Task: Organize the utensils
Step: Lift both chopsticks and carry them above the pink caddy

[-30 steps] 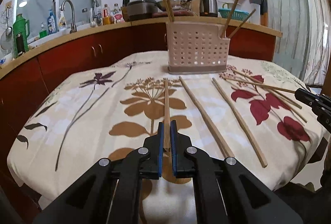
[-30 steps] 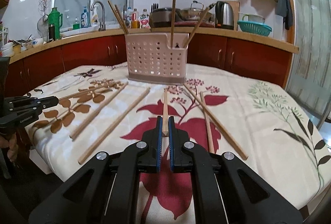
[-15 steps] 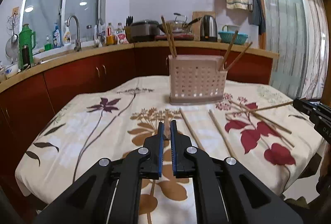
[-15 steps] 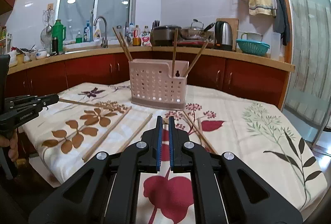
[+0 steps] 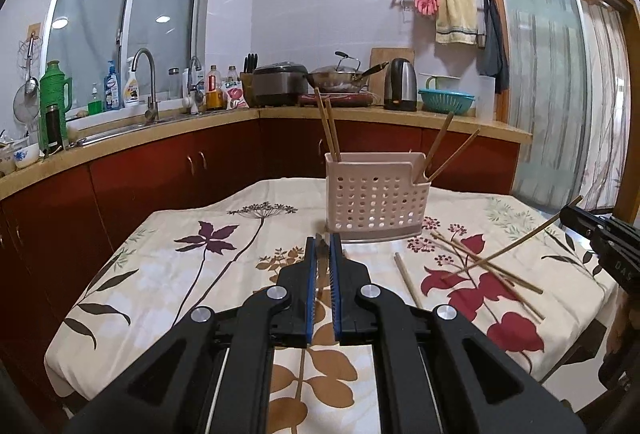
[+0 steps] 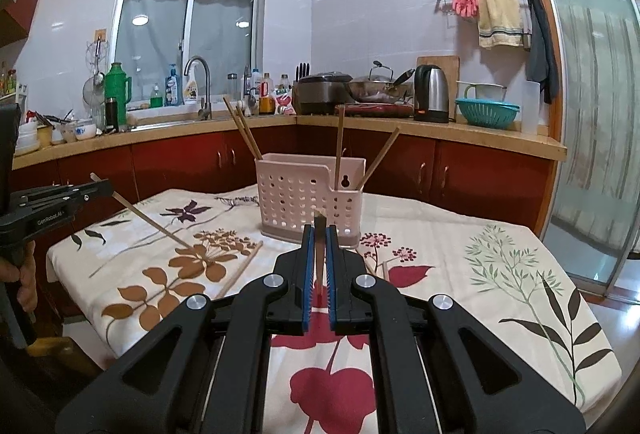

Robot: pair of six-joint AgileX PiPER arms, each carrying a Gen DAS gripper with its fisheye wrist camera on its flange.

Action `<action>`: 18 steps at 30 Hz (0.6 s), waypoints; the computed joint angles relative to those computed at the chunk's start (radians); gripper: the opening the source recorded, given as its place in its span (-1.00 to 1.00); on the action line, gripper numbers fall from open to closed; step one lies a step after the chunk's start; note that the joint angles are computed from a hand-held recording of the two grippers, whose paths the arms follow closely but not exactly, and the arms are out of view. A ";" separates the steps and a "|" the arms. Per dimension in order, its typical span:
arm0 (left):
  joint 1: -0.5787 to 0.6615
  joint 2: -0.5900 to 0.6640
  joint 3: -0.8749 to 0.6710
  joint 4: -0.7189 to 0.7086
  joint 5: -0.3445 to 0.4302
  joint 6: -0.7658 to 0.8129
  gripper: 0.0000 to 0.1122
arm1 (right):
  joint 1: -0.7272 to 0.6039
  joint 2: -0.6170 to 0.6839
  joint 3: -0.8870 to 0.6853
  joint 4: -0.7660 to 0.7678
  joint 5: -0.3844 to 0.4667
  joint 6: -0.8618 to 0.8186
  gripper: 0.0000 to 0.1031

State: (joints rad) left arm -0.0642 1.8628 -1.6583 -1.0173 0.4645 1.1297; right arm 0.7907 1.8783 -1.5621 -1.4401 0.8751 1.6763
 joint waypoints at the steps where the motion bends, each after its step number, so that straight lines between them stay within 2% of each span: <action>1: 0.000 -0.002 -0.001 0.000 0.000 0.002 -0.88 | -0.002 -0.005 -0.002 0.002 -0.004 0.001 -0.88; 18: -0.007 0.053 -0.136 0.144 0.067 -0.152 -0.88 | -0.039 0.018 -0.096 0.091 -0.050 -0.113 -0.88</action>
